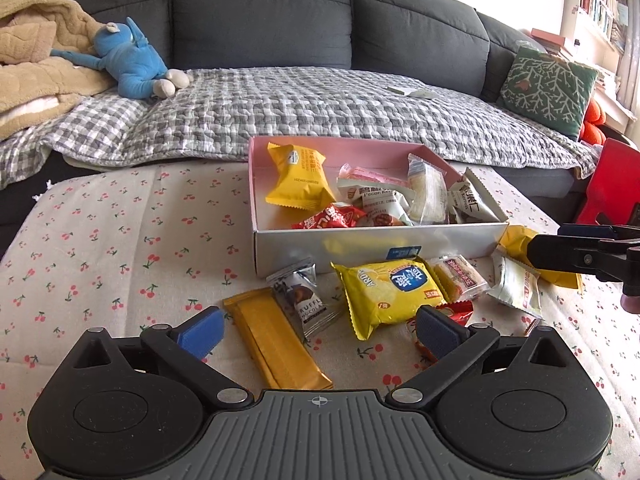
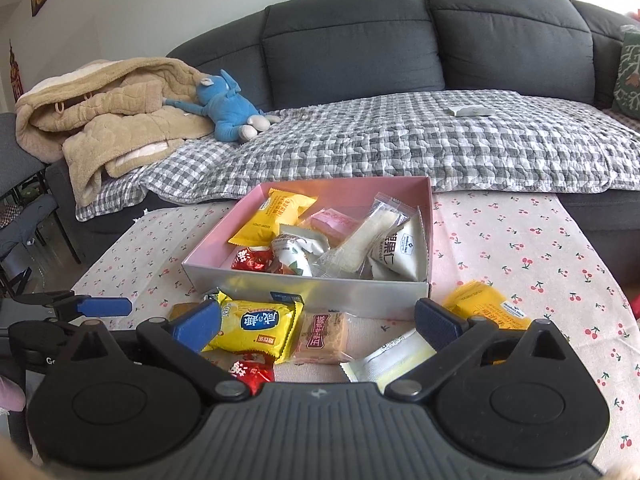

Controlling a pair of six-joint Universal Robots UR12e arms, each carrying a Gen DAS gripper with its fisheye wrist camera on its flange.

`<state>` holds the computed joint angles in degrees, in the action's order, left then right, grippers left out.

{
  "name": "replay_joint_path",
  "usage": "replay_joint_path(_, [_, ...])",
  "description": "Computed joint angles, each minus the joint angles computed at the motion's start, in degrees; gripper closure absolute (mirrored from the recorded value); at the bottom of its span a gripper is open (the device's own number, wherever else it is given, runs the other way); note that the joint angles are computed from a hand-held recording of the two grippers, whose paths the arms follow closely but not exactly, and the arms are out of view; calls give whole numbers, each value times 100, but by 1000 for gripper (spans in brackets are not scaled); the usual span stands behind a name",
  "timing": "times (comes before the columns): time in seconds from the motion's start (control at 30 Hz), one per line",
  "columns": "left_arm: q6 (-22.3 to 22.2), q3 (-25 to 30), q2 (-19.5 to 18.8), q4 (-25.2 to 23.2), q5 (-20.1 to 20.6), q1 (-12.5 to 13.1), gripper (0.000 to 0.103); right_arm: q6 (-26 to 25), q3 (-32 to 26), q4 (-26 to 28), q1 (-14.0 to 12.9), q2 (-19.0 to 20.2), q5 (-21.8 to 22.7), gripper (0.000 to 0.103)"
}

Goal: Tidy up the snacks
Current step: 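Withdraw both open tools from the box back over the remaining snacks, then grasp the orange snack bar with the left gripper while the right grasps a red candy packet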

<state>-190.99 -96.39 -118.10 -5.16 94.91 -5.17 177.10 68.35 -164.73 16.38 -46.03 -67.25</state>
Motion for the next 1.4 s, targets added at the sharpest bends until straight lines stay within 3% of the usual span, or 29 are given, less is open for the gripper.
replay_joint_path(0.2, [-170, -92, 25, -126, 93, 37, 1, -19, 188, 60, -20, -93, -34, 0])
replay_joint_path(0.73, [-471, -91, -66, -262, 59, 76, 3, -753, 278, 402, 88, -97, 102, 0])
replay_joint_path(0.93, [-508, -55, -98, -308, -44, 90, 13, -971, 267, 516, 131, -85, 216, 0])
replay_joint_path(1.4, [-291, 77, -200, -326, 307, -6, 37, -1332, 107, 678, 256, 33, 61, 8])
